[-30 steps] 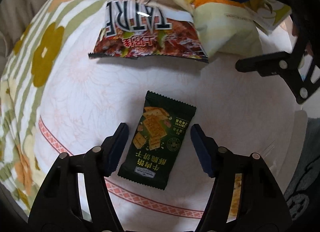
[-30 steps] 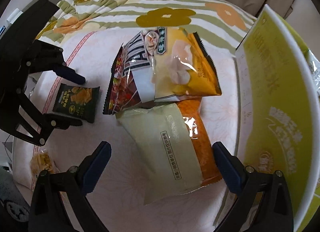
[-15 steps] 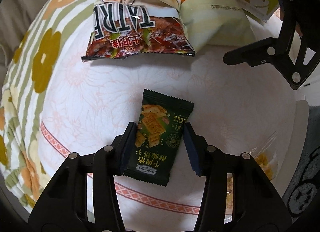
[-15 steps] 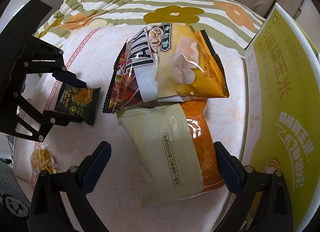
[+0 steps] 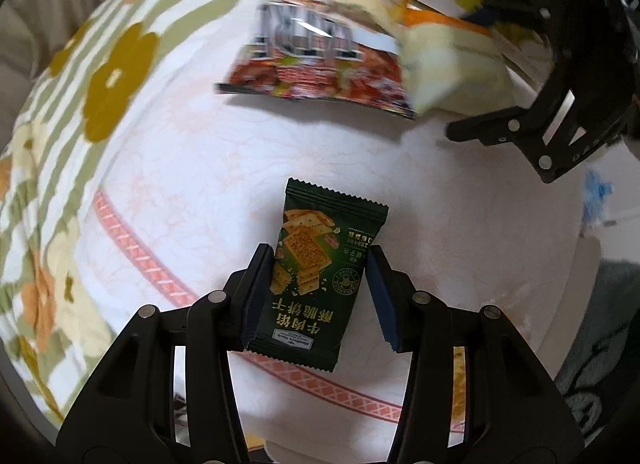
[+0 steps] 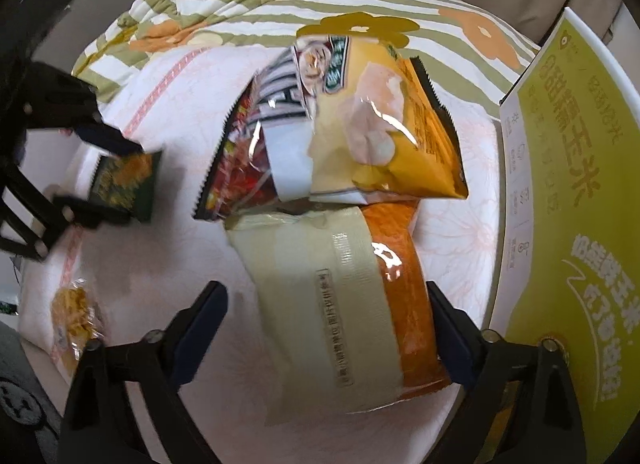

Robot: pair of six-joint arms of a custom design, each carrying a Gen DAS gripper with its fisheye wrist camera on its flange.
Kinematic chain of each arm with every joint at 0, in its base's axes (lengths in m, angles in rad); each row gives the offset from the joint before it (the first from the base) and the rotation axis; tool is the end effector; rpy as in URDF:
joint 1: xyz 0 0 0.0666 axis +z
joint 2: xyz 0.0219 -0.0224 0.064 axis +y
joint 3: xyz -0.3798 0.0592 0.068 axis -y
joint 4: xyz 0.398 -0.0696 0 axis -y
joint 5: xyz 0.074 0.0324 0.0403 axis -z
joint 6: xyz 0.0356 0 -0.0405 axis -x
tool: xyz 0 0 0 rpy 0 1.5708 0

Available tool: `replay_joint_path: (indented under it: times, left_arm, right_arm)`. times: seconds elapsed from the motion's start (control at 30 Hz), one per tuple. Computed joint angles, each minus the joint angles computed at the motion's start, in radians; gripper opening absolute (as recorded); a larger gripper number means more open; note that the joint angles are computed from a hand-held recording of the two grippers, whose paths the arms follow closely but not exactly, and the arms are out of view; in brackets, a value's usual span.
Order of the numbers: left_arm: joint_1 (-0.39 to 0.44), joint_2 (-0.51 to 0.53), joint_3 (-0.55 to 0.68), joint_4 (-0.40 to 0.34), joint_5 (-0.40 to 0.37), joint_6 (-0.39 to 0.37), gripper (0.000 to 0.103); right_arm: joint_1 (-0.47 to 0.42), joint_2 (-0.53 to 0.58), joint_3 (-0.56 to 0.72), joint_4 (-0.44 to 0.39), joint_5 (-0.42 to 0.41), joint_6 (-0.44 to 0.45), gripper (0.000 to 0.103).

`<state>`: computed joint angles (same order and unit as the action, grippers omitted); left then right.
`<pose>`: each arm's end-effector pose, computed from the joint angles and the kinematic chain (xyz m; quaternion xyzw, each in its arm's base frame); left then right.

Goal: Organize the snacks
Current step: 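Grasp a green cracker packet with the left gripper while the right grasps a cream-orange bag, then carry both items over the green box and release them inside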

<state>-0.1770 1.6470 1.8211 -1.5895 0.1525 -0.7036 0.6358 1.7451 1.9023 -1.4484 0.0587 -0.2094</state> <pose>0.5180 -0.0986 0.4652 0.4290 0.8968 -0.0532 0.0945 0.4664 0.3411 0.4498 -0.2054 0.9683 0.0306 0.1389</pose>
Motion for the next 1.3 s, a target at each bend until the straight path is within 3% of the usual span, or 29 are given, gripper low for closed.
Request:
replay_joint_path:
  times: [0.1, 0.23, 0.3, 0.5, 0.63, 0.87, 1.13, 1.3]
  left_arm:
    - [0.019, 0.002, 0.014, -0.003, 0.025, 0.065, 0.044]
    - [0.033, 0.001, 0.015, 0.011, 0.033, 0.092, 0.044]
    - [0.041, -0.008, 0.008, 0.009, 0.042, 0.099, 0.044]
    - [0.053, -0.023, 0.002, 0.016, 0.059, 0.125, 0.044]
    - [0.037, -0.052, -0.004, 0.037, 0.025, 0.156, 0.044]
    - [0.024, -0.067, 0.053, 0.015, 0.047, 0.236, 0.044]
    - [-0.034, -0.057, 0.206, -0.026, 0.035, 0.344, 0.044]
    - [-0.122, -0.044, 0.294, -0.010, 0.006, 0.477, 0.044]
  right_arm:
    - [-0.008, -0.009, -0.026, 0.008, 0.000, -0.006, 0.073]
    - [-0.012, -0.032, -0.058, 0.024, -0.007, -0.045, 0.069]
    - [-0.008, -0.041, -0.065, 0.027, 0.000, -0.066, 0.061]
    - [0.013, -0.066, -0.077, 0.011, 0.003, -0.139, 0.058]
    - [0.037, -0.100, -0.092, -0.004, 0.003, -0.217, 0.058]
    - [0.084, -0.139, -0.046, -0.043, 0.010, -0.335, 0.058]
    - [0.075, -0.184, 0.086, -0.065, 0.082, -0.300, 0.058]
    - [0.031, -0.241, 0.089, -0.053, 0.121, -0.239, 0.058]
